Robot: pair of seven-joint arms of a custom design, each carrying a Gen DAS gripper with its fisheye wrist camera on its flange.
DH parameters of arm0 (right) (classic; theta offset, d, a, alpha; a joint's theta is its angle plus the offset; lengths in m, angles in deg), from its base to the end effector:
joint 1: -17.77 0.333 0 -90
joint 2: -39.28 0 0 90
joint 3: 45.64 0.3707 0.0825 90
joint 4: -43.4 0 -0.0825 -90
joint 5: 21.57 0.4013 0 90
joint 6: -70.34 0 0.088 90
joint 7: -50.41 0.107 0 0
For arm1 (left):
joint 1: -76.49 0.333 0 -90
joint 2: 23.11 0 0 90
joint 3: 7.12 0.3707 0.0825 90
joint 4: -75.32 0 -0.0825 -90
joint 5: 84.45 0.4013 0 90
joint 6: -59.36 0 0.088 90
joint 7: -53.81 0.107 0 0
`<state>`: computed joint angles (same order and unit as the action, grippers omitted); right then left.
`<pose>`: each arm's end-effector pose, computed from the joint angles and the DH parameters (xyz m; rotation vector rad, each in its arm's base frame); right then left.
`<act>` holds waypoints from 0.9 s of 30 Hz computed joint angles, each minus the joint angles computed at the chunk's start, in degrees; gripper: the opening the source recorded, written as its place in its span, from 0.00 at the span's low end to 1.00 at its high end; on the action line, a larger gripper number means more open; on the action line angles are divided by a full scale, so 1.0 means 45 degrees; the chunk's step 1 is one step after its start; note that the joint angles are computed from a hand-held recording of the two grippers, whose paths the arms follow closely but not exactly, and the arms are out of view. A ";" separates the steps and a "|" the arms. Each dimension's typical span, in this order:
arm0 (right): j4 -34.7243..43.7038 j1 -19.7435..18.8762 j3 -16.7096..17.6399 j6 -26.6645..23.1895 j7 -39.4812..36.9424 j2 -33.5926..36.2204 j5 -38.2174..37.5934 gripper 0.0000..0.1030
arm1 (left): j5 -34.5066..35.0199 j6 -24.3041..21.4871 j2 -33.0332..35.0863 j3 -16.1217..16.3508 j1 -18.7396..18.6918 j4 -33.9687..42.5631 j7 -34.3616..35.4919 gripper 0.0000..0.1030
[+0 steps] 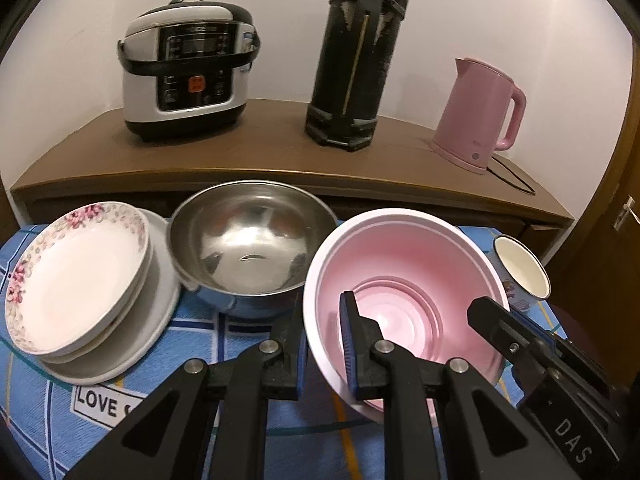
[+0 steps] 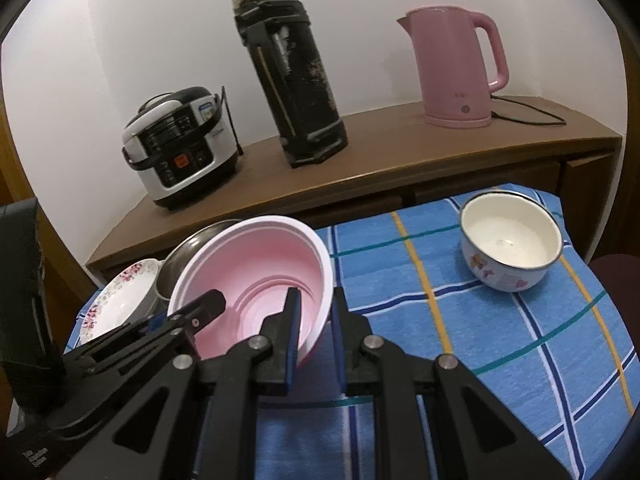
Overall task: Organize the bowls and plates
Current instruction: 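Lift and carry the pink-and-red bowl over the steel bowl with both grippers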
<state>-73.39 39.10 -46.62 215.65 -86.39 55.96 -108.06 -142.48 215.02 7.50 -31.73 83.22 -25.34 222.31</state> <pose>0.5903 0.2318 0.3537 -0.9747 2.1570 -0.9074 0.7135 -0.1508 0.3560 -1.1435 2.4867 -1.2409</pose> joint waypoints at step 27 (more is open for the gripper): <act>0.1151 0.0462 -0.0187 0.0727 -0.0358 0.0802 -0.0209 0.14 | -0.1136 -0.0299 -0.0244 0.0405 0.0516 0.0085 0.0500 0.16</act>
<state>-68.21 41.18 -47.46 218.92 -87.99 59.57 -109.00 -147.59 213.67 6.41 -29.91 85.54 -24.96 224.56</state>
